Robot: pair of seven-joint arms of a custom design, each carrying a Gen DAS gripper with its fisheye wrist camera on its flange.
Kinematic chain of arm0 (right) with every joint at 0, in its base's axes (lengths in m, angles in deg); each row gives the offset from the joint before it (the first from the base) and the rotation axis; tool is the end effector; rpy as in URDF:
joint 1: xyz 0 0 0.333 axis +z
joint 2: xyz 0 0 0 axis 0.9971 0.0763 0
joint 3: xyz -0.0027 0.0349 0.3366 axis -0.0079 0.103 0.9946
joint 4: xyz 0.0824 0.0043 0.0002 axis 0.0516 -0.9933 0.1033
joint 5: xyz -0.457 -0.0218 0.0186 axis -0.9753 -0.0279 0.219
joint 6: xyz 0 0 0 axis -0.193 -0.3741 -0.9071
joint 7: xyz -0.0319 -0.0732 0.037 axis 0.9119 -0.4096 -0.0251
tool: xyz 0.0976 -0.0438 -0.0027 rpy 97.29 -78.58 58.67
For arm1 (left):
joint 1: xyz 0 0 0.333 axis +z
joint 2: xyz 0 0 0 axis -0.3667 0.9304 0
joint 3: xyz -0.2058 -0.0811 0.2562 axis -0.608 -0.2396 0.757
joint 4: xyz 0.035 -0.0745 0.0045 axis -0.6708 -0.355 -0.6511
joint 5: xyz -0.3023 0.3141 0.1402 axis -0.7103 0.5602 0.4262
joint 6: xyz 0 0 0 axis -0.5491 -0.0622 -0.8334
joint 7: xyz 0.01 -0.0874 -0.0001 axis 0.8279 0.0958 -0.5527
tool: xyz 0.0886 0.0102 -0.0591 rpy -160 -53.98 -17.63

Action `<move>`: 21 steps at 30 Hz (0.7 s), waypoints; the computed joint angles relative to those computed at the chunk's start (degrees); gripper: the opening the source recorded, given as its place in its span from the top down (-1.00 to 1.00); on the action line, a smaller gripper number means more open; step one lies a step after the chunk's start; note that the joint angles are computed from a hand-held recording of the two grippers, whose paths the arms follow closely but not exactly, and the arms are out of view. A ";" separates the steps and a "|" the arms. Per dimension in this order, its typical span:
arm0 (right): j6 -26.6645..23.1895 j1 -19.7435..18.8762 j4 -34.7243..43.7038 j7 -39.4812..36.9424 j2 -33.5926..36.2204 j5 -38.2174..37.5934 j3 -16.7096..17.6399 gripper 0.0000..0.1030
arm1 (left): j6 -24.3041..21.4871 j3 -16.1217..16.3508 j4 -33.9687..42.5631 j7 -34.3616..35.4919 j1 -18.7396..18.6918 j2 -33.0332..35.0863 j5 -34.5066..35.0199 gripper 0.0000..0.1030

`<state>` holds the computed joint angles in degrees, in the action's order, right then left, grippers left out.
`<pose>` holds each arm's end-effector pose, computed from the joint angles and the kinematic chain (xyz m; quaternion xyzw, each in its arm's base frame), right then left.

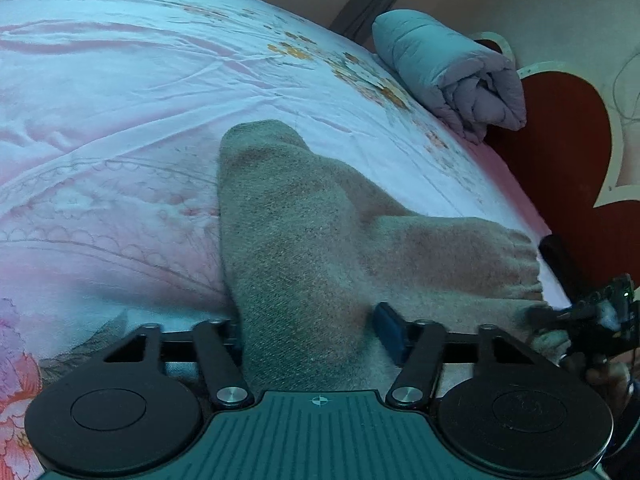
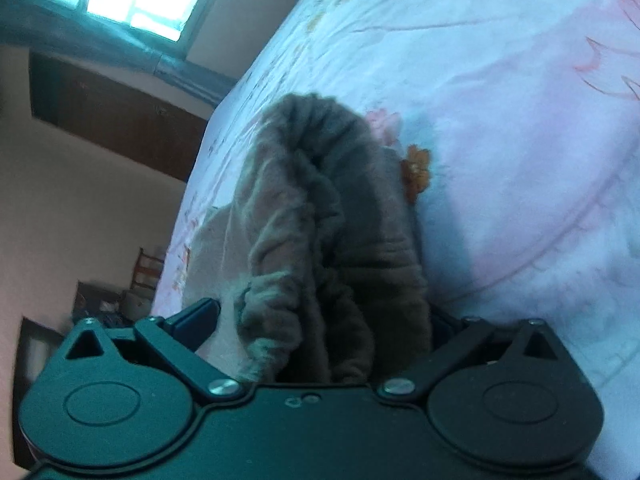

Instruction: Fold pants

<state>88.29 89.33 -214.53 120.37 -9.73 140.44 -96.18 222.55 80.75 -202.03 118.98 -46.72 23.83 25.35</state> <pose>0.5120 0.0167 0.4289 -0.6528 0.5751 0.2122 0.4450 0.4330 -0.2549 0.4280 -0.7095 0.5671 -0.4120 0.0726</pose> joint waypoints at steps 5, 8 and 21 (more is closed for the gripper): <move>3.02 0.40 -2.20 -2.08 -2.72 0.64 0.16 0.26 | 3.27 4.05 -1.67 0.39 -3.90 -1.36 -1.39 0.50; 3.18 1.40 -3.31 -4.33 -5.75 3.10 -0.32 0.28 | 6.05 1.28 -2.82 -1.44 -1.25 -2.59 0.66 0.52; 3.72 8.58 11.09 -5.05 3.00 10.95 2.87 0.29 | 6.74 11.53 -4.58 -3.00 2.09 -10.98 11.49 0.52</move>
